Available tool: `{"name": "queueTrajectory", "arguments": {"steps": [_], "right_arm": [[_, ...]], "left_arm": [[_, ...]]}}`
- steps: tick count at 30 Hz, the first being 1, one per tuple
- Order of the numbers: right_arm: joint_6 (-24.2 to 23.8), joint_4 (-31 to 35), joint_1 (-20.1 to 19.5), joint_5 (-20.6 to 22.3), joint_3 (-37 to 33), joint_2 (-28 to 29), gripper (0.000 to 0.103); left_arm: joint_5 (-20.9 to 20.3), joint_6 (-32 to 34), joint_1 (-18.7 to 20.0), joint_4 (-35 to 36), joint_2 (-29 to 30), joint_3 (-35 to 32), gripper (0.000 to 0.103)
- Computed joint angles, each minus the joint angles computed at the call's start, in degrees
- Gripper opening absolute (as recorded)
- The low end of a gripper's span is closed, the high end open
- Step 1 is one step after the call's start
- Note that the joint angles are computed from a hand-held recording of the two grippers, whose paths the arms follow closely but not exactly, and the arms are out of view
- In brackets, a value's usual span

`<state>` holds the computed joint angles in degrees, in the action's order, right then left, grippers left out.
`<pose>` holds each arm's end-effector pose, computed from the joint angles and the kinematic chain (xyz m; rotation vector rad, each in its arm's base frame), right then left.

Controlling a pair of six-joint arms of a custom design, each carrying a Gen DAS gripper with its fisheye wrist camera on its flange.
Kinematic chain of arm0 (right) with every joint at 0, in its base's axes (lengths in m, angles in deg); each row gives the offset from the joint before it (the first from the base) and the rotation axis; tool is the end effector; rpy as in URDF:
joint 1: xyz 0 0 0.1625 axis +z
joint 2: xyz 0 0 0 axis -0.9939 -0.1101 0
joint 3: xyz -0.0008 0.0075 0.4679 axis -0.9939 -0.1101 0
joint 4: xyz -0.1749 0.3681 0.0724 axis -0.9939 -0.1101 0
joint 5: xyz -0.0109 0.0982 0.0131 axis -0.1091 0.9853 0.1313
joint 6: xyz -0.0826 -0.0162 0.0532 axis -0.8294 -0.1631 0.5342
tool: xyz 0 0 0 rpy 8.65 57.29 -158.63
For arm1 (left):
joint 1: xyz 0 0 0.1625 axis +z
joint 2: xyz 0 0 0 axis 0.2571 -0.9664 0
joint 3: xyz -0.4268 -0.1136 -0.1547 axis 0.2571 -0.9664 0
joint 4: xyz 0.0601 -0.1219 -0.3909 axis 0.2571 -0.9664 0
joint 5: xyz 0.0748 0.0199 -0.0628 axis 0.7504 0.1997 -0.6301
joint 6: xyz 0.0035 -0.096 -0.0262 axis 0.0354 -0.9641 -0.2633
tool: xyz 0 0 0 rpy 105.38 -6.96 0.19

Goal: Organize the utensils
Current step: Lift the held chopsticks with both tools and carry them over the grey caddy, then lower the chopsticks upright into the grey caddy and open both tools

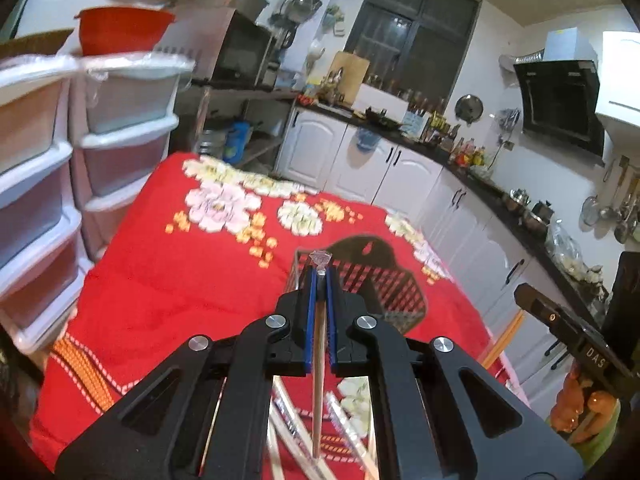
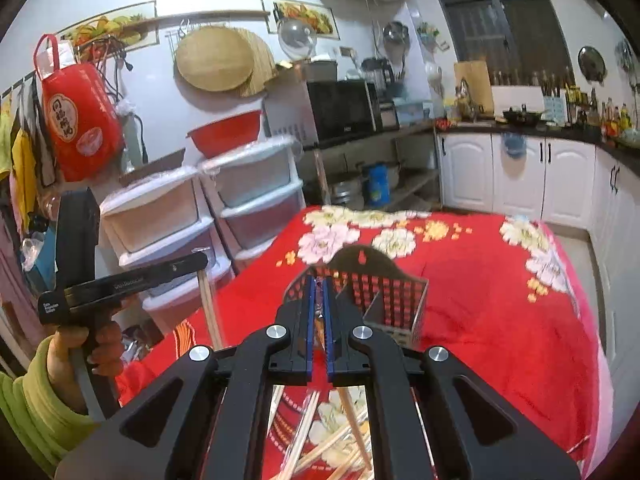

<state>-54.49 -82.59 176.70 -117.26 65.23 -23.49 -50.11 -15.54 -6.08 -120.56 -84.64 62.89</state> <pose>0.1580 -0.2884 0.4010 1.0473 -2.5000 1.1949 -0.3776 -0.2805 0.1670 0.4893 2.4209 -1.3370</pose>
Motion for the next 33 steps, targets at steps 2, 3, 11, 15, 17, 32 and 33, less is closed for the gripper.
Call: {"name": "queueTrajectory", "arguments": {"steps": [2,3,11,15,17,32,33], "right_arm": [[0.2,-0.9,0.4,0.1,-0.6,0.4,0.004],[0.3,-1.1,0.5,0.1,-0.8,0.4,0.004],[2.3,-5.4,3.2,0.9,-3.9,3.2,0.004],[3.3,-7.9,5.2,0.6,-5.8,5.5,0.004],[3.4,-9.8,6.3,0.0,-6.6,6.9,0.004],[5.6,-18.2,7.5,0.0,-11.5,16.0,0.004],[5.7,-19.0,7.4,0.0,-11.6,16.6,0.004]], "left_arm": [[0.7,2.1,0.1,-1.6,0.3,-0.8,0.001],[1.0,2.9,0.2,-2.3,0.5,-1.1,0.001],[4.6,13.2,1.4,-10.7,3.3,-5.1,0.001],[6.8,19.0,2.0,-15.8,5.0,-7.5,0.001],[7.4,21.8,2.6,-18.2,5.7,-8.9,0.001],[11.6,44.0,5.6,-39.4,15.2,-15.7,0.001],[11.4,44.2,5.9,-39.8,15.5,-15.6,0.001]]}}
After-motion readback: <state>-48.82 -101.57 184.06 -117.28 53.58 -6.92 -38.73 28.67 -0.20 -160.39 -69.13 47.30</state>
